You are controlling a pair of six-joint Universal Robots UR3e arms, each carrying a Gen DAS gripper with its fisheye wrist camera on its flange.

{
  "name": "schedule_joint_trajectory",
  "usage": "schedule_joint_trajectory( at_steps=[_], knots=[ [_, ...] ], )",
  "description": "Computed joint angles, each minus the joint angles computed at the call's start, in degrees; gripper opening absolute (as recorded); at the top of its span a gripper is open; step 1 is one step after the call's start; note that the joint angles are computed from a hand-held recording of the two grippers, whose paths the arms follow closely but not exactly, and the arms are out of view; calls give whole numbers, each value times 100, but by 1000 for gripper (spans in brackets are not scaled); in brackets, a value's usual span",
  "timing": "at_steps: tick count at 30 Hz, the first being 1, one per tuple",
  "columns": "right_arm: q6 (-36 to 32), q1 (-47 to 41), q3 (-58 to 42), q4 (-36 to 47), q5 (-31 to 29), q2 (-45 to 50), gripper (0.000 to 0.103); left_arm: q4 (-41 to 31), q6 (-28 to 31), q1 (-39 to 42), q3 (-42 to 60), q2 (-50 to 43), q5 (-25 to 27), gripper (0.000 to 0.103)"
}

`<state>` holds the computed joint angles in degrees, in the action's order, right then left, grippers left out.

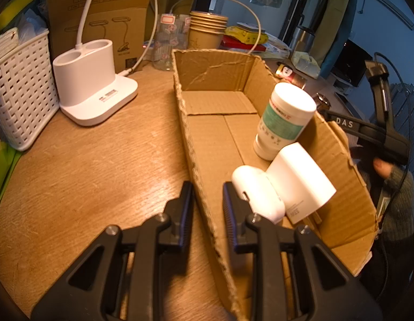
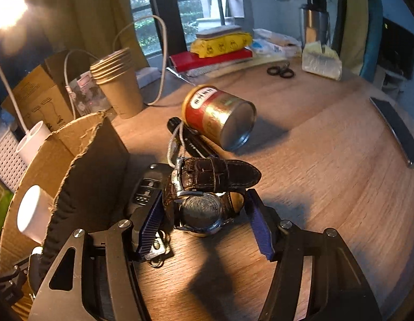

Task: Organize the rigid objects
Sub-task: 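Grasp the watch with brown leather strap with the right gripper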

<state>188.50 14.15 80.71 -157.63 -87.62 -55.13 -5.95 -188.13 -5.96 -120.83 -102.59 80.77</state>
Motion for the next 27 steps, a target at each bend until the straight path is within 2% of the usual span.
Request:
schedule_joint_trajectory(
  at_steps=[3, 14, 24, 27],
  knots=[
    [-25, 16, -317, 450, -46, 143, 64, 1, -2, -2, 2, -3, 2, 25],
    [-223, 398, -944, 959, -899, 492, 65, 2, -3, -4, 2, -4, 5, 25],
    [-134, 365, -804, 844, -846, 415, 60, -1, -3, -4, 3, -2, 4, 25],
    [-85, 347, -549, 517, -820, 288, 60, 1, -4, -4, 3, -3, 4, 25]
  ],
)
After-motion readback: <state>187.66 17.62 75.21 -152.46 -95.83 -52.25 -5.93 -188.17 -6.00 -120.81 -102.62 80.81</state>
